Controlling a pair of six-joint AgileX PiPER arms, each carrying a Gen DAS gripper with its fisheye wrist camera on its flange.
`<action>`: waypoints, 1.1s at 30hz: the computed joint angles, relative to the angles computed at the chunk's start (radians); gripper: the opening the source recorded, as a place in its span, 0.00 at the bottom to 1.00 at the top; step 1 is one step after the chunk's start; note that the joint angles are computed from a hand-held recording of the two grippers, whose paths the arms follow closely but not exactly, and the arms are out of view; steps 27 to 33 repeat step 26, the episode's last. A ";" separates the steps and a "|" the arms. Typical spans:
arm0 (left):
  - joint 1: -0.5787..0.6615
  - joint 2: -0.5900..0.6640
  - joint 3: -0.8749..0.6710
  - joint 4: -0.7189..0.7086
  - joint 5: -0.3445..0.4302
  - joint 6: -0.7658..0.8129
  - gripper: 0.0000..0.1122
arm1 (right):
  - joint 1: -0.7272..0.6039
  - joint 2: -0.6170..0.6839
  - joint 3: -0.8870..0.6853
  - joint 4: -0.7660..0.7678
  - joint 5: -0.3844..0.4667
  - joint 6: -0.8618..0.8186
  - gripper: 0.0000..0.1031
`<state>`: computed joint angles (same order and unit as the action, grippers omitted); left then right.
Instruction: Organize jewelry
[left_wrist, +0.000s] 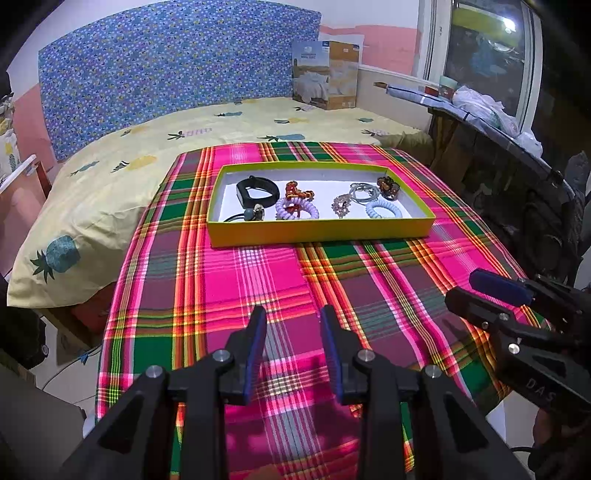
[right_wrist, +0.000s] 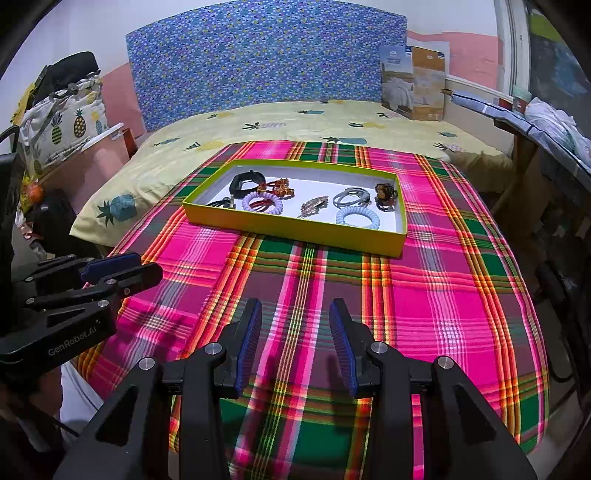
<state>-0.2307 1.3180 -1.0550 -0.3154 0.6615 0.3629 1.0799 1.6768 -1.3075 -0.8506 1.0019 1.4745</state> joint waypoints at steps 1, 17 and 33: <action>-0.003 -0.001 0.002 0.006 -0.003 -0.004 0.28 | 0.000 0.000 -0.001 0.000 0.000 0.000 0.38; -0.006 0.007 0.008 0.023 -0.008 -0.030 0.28 | 0.004 0.000 0.005 -0.001 0.000 0.008 0.38; -0.018 -0.007 0.020 0.028 -0.019 -0.025 0.28 | 0.004 0.000 0.005 -0.002 0.000 0.009 0.38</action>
